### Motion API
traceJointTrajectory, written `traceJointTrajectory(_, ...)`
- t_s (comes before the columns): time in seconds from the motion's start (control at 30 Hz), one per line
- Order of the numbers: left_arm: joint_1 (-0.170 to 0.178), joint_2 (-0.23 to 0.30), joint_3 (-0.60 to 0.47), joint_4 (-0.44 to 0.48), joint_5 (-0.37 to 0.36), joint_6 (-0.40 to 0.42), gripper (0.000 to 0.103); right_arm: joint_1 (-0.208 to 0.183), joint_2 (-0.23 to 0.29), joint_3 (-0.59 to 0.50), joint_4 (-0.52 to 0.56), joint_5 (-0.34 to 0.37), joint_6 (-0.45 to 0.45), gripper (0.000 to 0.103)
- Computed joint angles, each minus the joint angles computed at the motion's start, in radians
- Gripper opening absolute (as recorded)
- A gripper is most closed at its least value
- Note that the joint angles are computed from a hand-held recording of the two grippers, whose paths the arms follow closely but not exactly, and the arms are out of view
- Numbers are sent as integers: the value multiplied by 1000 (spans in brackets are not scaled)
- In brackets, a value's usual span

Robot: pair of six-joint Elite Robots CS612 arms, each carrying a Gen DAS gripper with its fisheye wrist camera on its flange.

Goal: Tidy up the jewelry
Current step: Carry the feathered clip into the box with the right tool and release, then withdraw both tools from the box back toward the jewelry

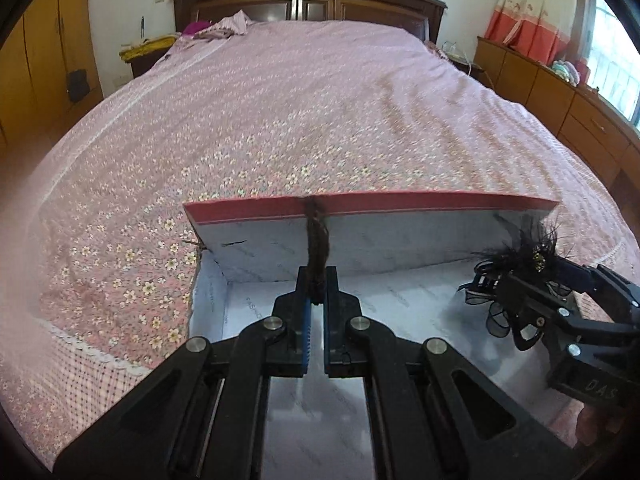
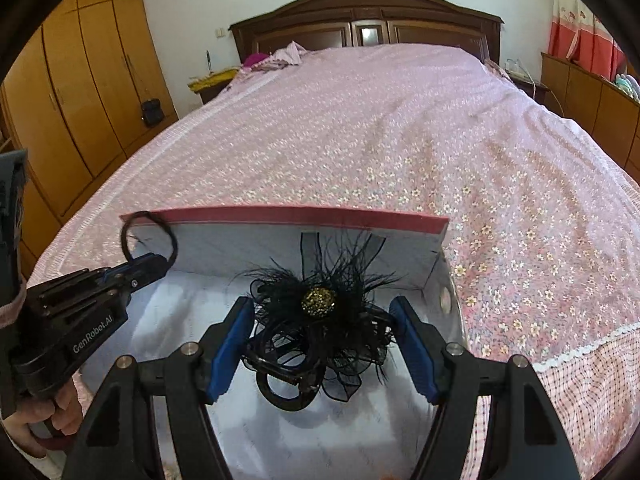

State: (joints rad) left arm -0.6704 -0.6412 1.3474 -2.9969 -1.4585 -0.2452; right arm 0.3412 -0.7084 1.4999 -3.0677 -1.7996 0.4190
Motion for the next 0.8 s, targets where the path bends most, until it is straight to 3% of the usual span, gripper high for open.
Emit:
traceJointTrajectory(0.33,10,33,-68,128,-16,-8,0,-7,28,-53,112,-18,8,72)
traceJointTrajectory(0.47,8,38,-78,131,-13,-8,0,-6,31,-60,132,-32,8,72)
traceJointTrajectory(0.6,7,37,-76,131,-1,-20,28,-6,29,-56,126,-34,21,77)
traceJointTrajectory(0.8,8,23,-51,89,3,-15,36,-8,19,-36,92,-21,47,79)
